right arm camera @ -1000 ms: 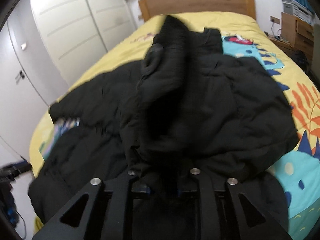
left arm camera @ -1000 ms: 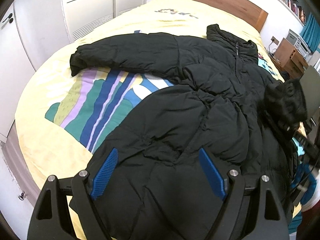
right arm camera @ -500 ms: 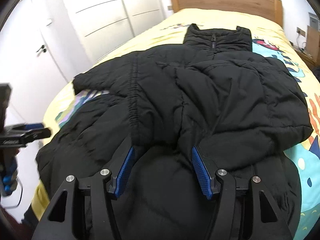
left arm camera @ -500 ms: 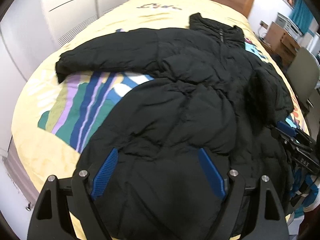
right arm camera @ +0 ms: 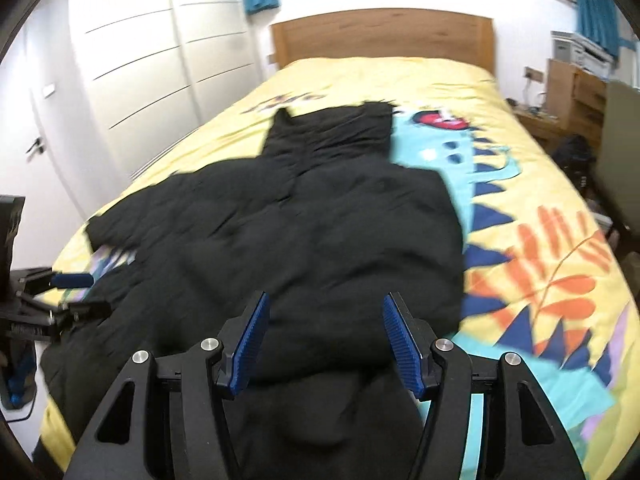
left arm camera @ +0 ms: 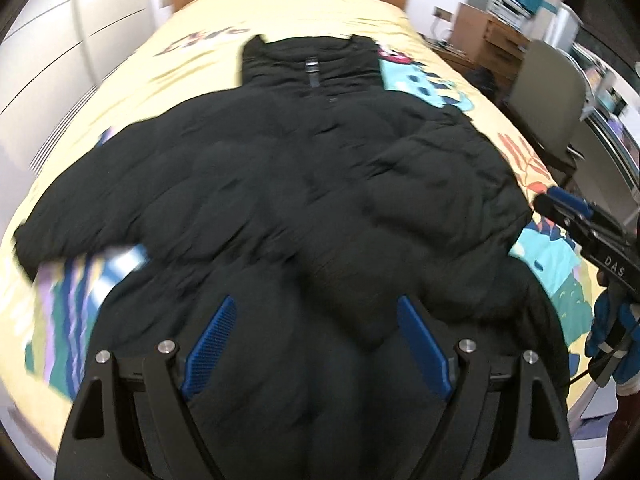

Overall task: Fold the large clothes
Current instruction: 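Move the left gripper to the other sleeve cuff and close on it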

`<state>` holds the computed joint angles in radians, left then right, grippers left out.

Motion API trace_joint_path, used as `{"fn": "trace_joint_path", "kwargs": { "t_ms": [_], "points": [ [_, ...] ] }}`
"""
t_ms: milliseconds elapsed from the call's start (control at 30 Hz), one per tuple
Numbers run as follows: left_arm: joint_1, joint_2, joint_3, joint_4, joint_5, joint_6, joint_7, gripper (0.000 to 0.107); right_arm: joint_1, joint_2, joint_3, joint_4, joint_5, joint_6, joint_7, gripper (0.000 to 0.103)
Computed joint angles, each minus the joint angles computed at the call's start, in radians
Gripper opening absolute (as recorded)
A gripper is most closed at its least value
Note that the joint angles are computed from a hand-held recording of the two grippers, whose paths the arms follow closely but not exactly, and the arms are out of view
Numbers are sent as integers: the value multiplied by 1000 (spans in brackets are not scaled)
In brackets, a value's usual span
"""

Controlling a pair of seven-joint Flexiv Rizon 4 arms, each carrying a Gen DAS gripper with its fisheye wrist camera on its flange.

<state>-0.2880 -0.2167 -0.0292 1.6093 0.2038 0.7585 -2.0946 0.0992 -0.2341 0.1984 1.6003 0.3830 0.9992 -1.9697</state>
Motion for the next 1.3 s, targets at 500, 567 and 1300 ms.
{"fn": "trace_joint_path", "kwargs": {
  "t_ms": [500,567,1300],
  "points": [
    [14,-287,7,-177,-156,83,157,84,-1,-247,-28,-159,-185,-43,183,59],
    [17,-255,8,-128,-179,102,170,83,-1,-248,-47,-149,-217,-34,221,59],
    [25,61,29,171,-147,167,93,83,26,23,-8,113,-189,-25,262,59]
  ]
}}
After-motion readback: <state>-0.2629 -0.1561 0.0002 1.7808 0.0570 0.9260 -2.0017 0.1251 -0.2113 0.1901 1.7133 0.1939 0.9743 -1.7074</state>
